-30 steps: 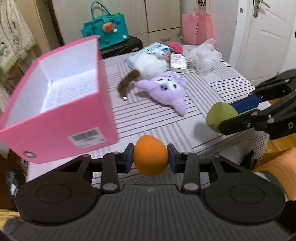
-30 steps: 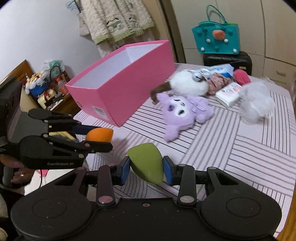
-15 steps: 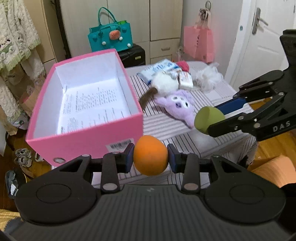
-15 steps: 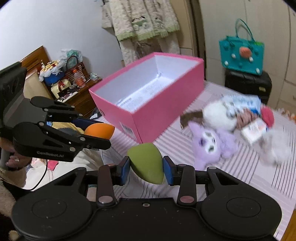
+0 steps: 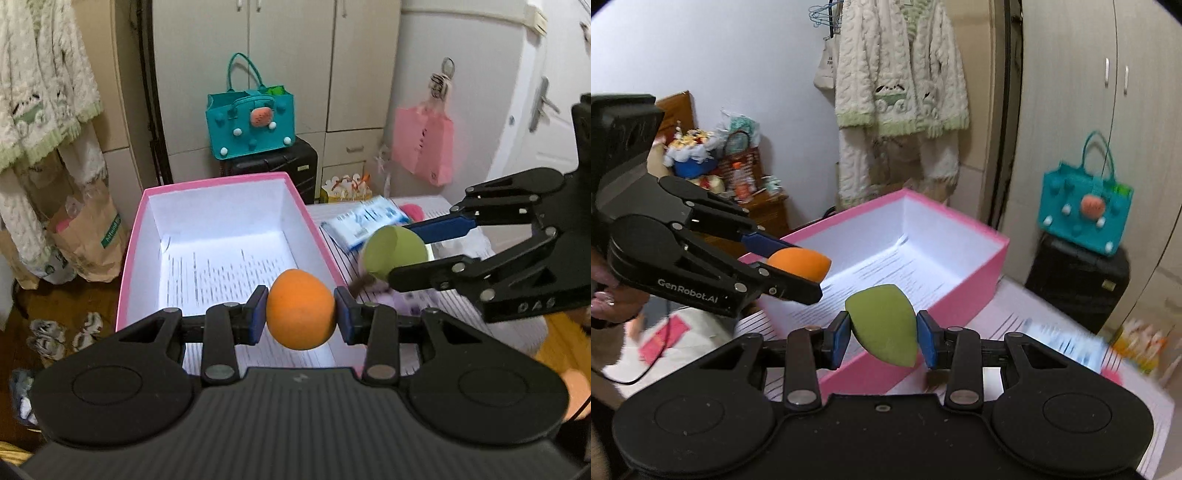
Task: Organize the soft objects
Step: 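Carry the orange ball and green sponge over the pink box with both tools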
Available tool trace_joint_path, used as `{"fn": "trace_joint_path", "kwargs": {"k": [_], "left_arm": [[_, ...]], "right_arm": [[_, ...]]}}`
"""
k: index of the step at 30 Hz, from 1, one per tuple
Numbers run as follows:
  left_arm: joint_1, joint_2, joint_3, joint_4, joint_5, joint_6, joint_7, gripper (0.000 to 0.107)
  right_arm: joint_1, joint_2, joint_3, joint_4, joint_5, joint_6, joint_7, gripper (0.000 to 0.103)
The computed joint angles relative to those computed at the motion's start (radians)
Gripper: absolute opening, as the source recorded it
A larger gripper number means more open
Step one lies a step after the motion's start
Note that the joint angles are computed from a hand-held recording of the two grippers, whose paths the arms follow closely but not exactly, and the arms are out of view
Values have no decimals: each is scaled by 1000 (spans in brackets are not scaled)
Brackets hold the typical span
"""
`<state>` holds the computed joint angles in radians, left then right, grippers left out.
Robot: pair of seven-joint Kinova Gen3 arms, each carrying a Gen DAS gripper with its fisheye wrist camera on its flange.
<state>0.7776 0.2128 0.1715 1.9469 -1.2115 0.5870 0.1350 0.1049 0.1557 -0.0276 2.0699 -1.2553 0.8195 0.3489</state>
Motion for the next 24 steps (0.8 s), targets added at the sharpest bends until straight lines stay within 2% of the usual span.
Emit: {"fn": "trace_joint_path", "kwargs": {"k": [4, 6, 7, 8, 11, 16, 18, 20, 21, 24], "left_arm": [[-60, 39, -41, -34, -11, -63, -29, 38], [-101, 59, -61, -63, 40, -109, -89, 38], [-114, 67, -75, -73, 57, -133, -111, 38], [-129, 78, -87, -87, 86, -147, -134, 38], [-166, 117, -119, -134, 174, -172, -196, 38], [-388, 202, 20, -212, 373, -229, -380, 38], [-456, 248, 81, -260, 455, -201, -451, 38], [-449, 284, 72, -307, 517, -160, -508, 38], [-425, 302, 41, -333, 558, -140, -542, 38], [-387, 345, -9, -392, 631, -97, -617, 38]], "right_arm": [[-44, 44, -59, -62, -32, -106, 22, 44], [-22, 79, -136, -115, 20, -157, -32, 44], [-33, 97, -148, -146, 60, -176, -69, 44], [-60, 110, -141, -171, 101, -192, -105, 44], [-194, 155, -52, -252, 223, -232, -188, 44], [-396, 242, 118, -386, 426, -206, -329, 44], [-430, 273, 125, -430, 508, -209, -391, 44], [-478, 299, 154, -470, 584, -209, -468, 44], [-492, 315, 164, -496, 620, -193, -509, 44], [-496, 351, 138, -560, 742, -157, -616, 44]]}}
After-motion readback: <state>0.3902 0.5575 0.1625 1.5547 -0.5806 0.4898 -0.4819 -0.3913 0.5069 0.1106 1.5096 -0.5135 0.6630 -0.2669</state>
